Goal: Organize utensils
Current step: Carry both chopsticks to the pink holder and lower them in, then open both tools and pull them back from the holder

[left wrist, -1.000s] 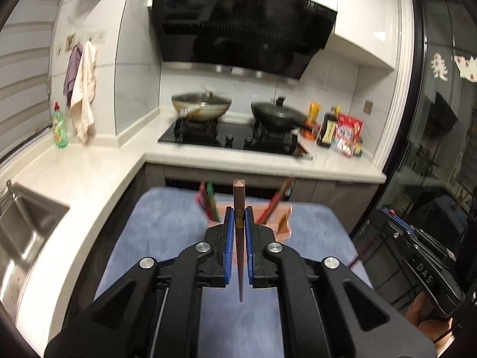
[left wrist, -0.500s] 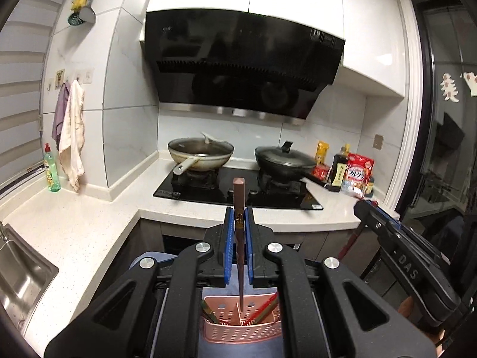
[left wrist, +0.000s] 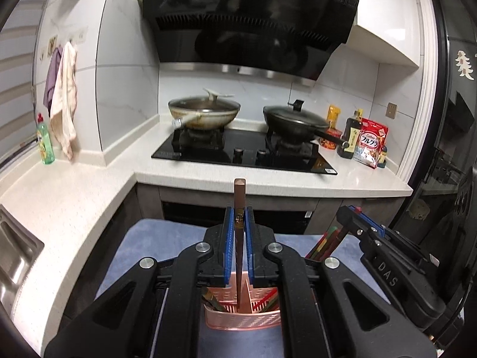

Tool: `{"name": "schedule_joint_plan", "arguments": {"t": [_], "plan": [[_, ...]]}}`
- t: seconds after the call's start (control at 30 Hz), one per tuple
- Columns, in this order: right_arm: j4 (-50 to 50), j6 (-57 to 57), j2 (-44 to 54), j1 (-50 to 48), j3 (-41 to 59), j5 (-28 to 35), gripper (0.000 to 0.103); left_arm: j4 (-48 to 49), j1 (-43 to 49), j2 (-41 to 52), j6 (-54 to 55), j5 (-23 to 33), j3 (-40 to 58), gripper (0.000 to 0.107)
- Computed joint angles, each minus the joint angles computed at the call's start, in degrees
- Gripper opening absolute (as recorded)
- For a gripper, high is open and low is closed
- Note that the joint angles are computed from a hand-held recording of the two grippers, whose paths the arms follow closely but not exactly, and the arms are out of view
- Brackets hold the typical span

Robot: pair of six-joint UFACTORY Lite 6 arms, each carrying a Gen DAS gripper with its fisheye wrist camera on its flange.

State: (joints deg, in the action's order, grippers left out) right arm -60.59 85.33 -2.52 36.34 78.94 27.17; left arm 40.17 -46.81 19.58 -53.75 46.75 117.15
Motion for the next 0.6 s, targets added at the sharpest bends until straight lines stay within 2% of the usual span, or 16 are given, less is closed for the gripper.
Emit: {"name": "schedule_joint_plan", "arguments": {"t": [0.1, 0.2, 0.27, 0.33, 0.5, 0.6], "plan": [[-1.02, 1.15, -0.75, 0.30, -1.29, 0.37, 0.010, 2.03, -0.32, -1.50, -2.32, -0.65, -3.06, 0.007], [0.49, -0.55, -1.69, 0.13, -1.29, 0.81, 0.016, 3.62, -1.24, -2.29, -2.97, -0.02, -3.70, 0.009], [0.52, -0.63, -2.83, 0.65, -1.62, 1.60, 0.023, 5.88, -2.32, -2.89, -4.34, 1.16, -4.03, 0.027], [0.50, -0.82, -3.99, 1.57, -1.97, 2.66, 0.027, 7.45, -3.45, -3.47, -5.69, 2.74, -4.26, 0.035], [0.54, -1.66, -7.82, 6.64, -4.41, 8.60, 0.037, 9.48, -6.58, -5.63, -7.02, 7.47, -6.47, 0.038], [-0.26, -0.53, -10.98, 10.80, -7.44, 13.21, 0.042, 10.58, -8.20, -8.86, -9.39, 9.15, -11.42, 0.041]]}}
